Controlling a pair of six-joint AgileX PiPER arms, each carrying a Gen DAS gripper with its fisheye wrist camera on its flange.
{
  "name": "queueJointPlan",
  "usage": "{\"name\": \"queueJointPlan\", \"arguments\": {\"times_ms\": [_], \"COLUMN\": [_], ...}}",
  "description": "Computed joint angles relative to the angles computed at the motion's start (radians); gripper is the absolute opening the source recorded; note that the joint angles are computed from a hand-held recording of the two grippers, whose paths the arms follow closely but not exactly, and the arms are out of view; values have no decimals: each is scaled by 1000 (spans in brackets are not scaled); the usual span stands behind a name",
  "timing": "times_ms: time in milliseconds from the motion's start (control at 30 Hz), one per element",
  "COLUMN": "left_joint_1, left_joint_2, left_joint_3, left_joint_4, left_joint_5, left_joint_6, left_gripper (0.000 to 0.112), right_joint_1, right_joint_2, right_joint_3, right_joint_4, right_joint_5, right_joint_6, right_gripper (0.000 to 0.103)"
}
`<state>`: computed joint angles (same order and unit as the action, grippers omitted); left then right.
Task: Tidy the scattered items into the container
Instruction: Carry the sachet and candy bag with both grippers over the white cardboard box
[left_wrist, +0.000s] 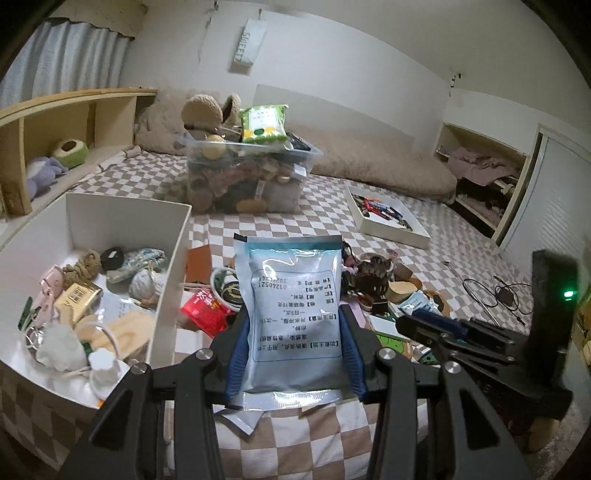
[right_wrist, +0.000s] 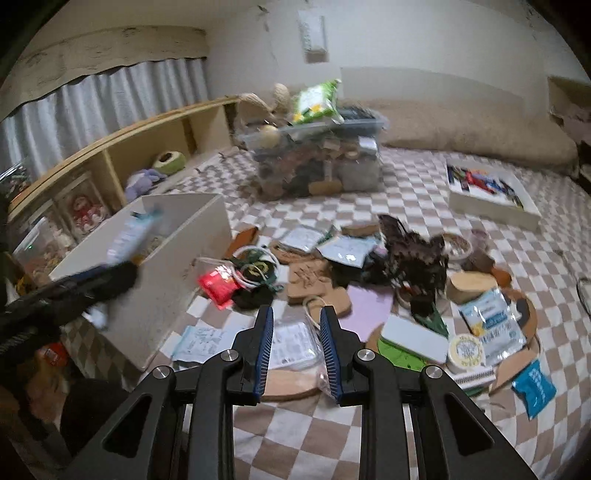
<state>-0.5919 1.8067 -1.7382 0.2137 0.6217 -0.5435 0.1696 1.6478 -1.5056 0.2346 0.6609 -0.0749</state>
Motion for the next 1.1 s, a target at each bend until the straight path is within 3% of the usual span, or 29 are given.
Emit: {"name": "queueJointPlan", "arguments": {"times_ms": [67, 133, 167, 367, 433, 500, 833, 900, 1100], "left_joint_1": [3, 3, 3, 0, 1, 1, 6, 4, 2], "left_joint_2": [-4, -4, -4, 6, 7, 8, 17, 17, 18], "left_joint_3": [4, 9, 12, 16, 21, 27, 33, 33, 31], "left_joint_4": [-2, -6, -8, -25, -31, -40, -70, -68, -53], "left_joint_5": [-2, -7, -8, -4, -5, -7, -9, -10, -11], "left_joint_6": [-1, -1, 0, 11, 13, 17, 33, 32, 18], "left_gripper": [45, 45, 45, 45, 45, 45, 45, 45, 45], "right_joint_1": [-2, 7, 15, 39, 35, 28, 9, 10, -17], "right_joint_2": [18, 38, 41, 103, 118, 139, 186, 175, 132], "right_joint_3": [-3, 1, 17, 29, 36, 29, 53, 63, 88], "right_joint_4": [-26, -77, -100, -118, -94, -72, -83, -95, 30], "right_joint_5": [18, 23, 6, -2, -20, -16, -40, -58, -84], "right_joint_6": [29, 67, 83, 98, 99, 99, 110, 116, 14], "right_gripper": [28, 55, 79, 81, 76, 60, 28, 17, 16]}}
